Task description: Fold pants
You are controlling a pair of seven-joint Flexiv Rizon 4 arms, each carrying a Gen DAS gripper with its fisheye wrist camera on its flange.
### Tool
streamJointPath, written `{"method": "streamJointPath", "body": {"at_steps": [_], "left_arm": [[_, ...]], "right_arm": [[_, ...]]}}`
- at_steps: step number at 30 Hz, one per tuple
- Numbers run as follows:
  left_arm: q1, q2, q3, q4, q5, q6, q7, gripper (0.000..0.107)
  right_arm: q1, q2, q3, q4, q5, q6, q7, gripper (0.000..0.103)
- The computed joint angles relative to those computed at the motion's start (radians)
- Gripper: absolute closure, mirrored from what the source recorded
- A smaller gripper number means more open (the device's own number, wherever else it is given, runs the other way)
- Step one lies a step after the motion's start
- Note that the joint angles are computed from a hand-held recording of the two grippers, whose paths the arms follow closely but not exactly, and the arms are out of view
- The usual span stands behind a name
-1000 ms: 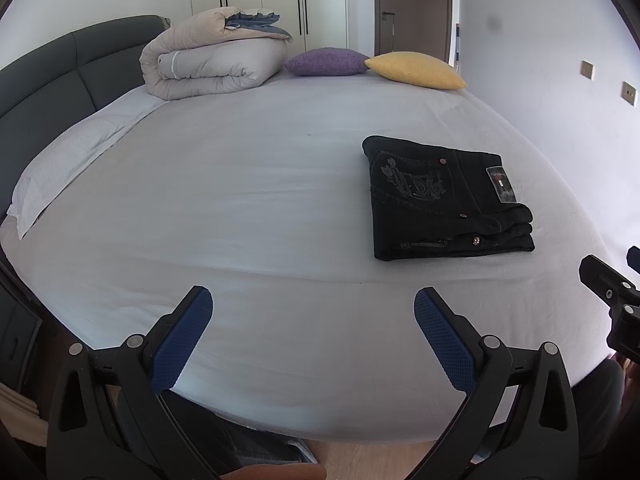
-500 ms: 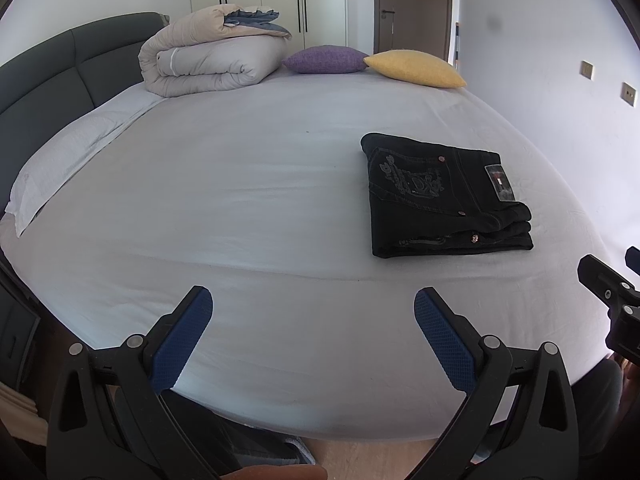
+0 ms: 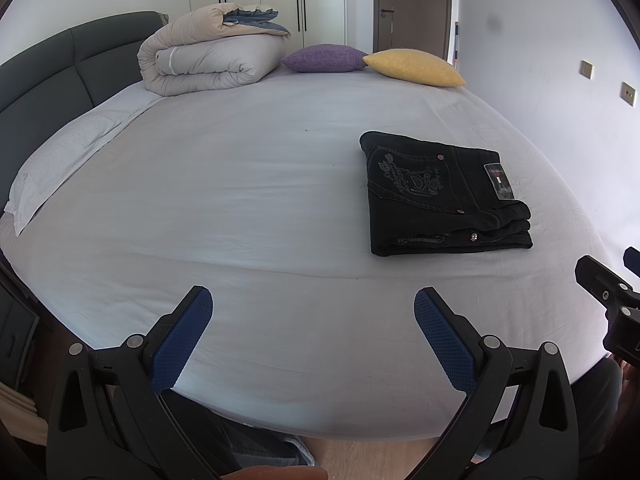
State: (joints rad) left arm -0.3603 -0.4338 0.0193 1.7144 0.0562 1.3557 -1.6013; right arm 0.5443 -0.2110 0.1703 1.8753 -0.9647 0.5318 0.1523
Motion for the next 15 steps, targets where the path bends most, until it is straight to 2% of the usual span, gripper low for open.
{"method": "streamJointPath", "body": {"at_steps": [15], "left_arm": [[0.001,0.000,-0.001,-0.001,0.002,-0.001,-0.003,0.004]], "right_arm": [[0.000,-0.002,-0.001,0.001,0.001,0.004,0.000,0.000]]}}
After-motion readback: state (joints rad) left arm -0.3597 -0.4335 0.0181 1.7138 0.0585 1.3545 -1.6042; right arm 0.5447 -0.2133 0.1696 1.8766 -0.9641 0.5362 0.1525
